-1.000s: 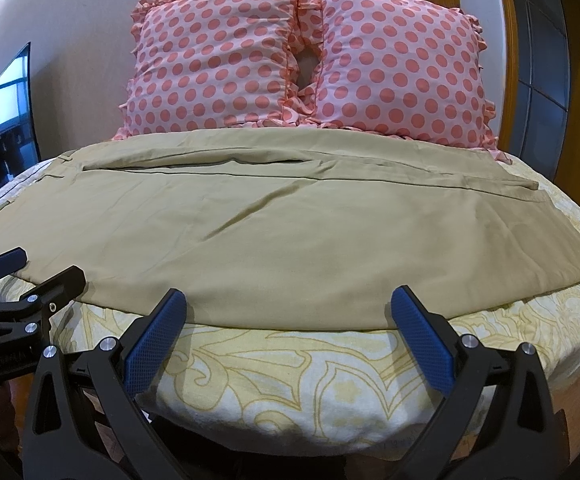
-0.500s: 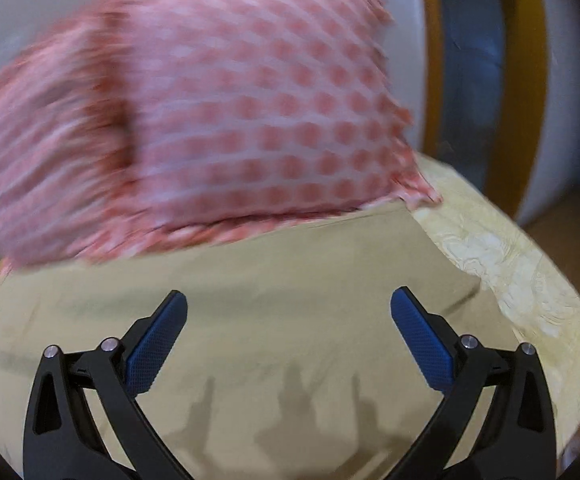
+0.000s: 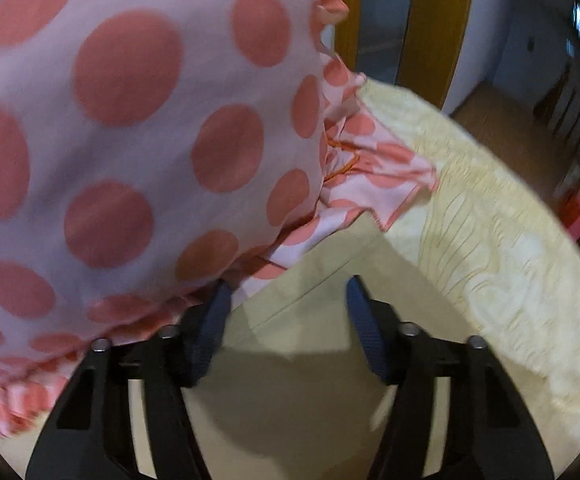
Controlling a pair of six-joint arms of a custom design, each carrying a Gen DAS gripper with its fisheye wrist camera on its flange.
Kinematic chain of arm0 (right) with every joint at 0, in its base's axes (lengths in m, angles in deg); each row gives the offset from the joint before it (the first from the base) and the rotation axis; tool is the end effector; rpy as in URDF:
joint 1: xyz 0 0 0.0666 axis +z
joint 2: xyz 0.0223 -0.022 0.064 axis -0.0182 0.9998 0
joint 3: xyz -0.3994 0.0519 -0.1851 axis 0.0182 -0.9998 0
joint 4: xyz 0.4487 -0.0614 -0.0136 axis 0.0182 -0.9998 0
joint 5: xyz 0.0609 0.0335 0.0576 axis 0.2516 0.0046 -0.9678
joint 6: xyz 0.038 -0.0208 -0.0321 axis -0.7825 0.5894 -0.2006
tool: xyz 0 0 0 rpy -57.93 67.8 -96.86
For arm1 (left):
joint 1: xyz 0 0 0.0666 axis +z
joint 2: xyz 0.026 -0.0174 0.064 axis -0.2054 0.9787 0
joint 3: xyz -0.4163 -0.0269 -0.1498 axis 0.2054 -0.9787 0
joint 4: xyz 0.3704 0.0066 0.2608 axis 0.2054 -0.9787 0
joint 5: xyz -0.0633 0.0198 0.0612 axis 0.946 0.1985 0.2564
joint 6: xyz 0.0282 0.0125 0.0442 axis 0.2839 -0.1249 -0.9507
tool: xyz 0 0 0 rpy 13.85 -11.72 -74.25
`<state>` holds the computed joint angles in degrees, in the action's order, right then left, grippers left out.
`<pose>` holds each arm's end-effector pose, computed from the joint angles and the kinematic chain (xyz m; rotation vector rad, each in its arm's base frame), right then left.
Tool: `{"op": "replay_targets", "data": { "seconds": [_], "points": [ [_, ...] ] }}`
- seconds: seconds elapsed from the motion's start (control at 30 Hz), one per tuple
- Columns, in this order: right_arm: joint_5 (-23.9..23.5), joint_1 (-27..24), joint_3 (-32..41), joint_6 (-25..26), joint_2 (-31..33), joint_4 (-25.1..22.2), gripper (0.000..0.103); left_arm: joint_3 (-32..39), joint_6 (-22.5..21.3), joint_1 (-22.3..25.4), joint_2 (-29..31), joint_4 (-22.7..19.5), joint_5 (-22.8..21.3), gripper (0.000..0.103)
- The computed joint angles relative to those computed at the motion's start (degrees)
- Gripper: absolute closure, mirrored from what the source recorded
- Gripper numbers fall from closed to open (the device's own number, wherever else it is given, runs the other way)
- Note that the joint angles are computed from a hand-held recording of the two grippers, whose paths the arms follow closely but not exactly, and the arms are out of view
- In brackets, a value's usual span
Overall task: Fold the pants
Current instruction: 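Grasp the khaki trousers' leg hem with the right tool and lift it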
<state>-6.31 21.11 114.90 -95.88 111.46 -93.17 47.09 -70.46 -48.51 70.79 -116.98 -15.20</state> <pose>0.4418 0.1597 0.4813 1.0838 2.3326 -0.2638 0.2243 -0.1482 0.5015 0.1955 2.1179 -0.0166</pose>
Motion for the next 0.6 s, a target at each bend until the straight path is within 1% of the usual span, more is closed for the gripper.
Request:
{"op": "replay_targets", "data": {
  "seconds": [0.03,0.07,0.1,0.13,0.17,0.23,0.3,0.33,0.37,0.43,0.5,0.53,0.57,0.6],
  "points": [
    [0.56,0.15,-1.72,0.01,-1.43,1.88,0.079,-0.09,0.16,0.21,-0.12,0.08,0.33,0.002],
    [0.08,0.04,-3.38,0.11,-2.94,4.15,0.09,-0.18,0.28,0.39,-0.41,0.24,0.46,0.002],
    [-1.03,-0.24,-5.45,0.16,-4.89,7.21,0.092,-0.23,0.29,0.37,-0.6,0.25,0.33,0.002],
    [-2.64,-0.53,-8.39,-0.22,-7.84,11.77,0.096,-0.3,0.19,0.42,-0.8,0.22,0.23,0.002],
    [-2.91,-0.26,-11.22,-0.52,-10.88,15.54,0.097,-0.38,0.09,0.45,-1.06,0.16,0.1,0.002],
    [-1.74,1.55,-16.03,-0.01,-17.34,21.68,0.098,-0.56,0.11,0.66,-1.74,0.07,0.08,0.002],
    [0.6,5.12,-20.02,-0.88,-23.5,25.46,0.098,-0.86,0.62,1.68,-2.94,0.07,1.33,0.002],
    [1.96,7.17,-20.95,-1.51,-26.13,26.27,0.098,-0.98,0.91,2.29,-3.46,0.22,2.23,0.002],
    [4.34,10.71,-22.43,-3.4,-29.14,26.17,0.098,-1.08,1.32,3.24,-4.13,0.45,3.6,0.002],
    [9.87,19.58,-24.25,-10.29,-33.57,22.79,0.098,-1.24,1.99,4.65,-5.09,0.9,5.69,0.002],
    [13.78,27.16,-26.09,-18.64,-35.99,18.09,0.098,-0.76,2.67,5.87,-5.35,0.63,7.22,0.002],
    [14.57,31.8,-26.58,-24.77,-36.53,14.84,0.098,-0.36,2.53,6.32,-5.18,0.43,7.49,0.002],
    [14.72,33.25,-27.57,-27.2,-37.06,14.47,0.098,0.0,1.96,6.76,-5.02,0.62,7.44,0.002],
    [13.6,33.64,-28.47,-28.63,-37.83,14.72,0.097,0.28,1.44,7.06,-4.84,0.83,7.16,0.002]
  ]
}}
